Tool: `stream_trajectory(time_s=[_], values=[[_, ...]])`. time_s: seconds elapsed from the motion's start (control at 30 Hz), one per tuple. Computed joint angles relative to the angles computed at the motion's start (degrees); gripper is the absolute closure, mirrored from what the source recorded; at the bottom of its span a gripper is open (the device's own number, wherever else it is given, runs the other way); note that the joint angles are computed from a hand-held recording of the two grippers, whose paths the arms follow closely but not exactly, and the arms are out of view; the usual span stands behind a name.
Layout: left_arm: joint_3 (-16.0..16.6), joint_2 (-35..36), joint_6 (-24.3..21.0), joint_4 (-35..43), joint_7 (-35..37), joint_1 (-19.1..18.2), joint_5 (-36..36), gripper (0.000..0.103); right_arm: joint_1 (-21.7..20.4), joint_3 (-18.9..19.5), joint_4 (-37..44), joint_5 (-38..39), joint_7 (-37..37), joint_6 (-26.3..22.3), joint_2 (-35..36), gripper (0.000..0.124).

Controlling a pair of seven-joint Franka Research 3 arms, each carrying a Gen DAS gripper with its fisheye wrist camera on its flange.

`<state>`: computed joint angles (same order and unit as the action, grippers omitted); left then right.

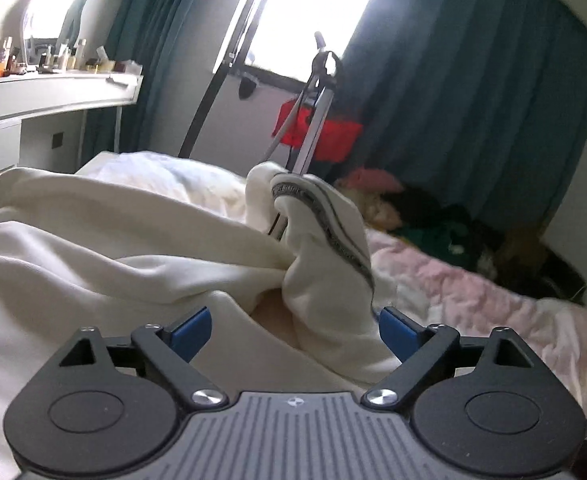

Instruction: Fold clothes

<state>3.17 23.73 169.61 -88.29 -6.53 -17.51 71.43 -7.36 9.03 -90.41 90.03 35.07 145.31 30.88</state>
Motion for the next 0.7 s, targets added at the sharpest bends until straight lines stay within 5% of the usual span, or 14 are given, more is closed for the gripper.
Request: stream_trajectory(time_s=[0.13, 0.23, 0.47, 0.57, 0.7], values=[[1.42, 2.42, -0.21, 2.27, -6.00, -0.87, 3.15, 0.009, -1.31, 1.09, 1.99, 2.11, 5.46, -4.43, 1.79, 0.054], [2.99, 4.38, 3.16, 3.59, -11.29, -0.66, 5.52, 0.009, 0.86, 0.85, 5.33, -1.29, 8.40, -2.05, 3.65, 0.054], [4.01, 5.06, 1.51, 3.39, -14.13, -0.17, 5.94, 0.009, 5.89, 1.41, 19.45, -12.63, 21.59, 7.41, 13.00, 0.055], [3.53, 5.19, 1.41, 3.20, -13.75, 0.78, 5.12, 0.009, 10.02, -2.15, 25.08, -20.65, 35.05, 13.58, 16.78, 0.089], [3.26, 5.19, 1.86, 2.71, -13.53, 1.62, 2.68, 0.009, 13.34, -7.40, 28.34, -31.17, 44.43, 19.32, 18.09, 0.111]])
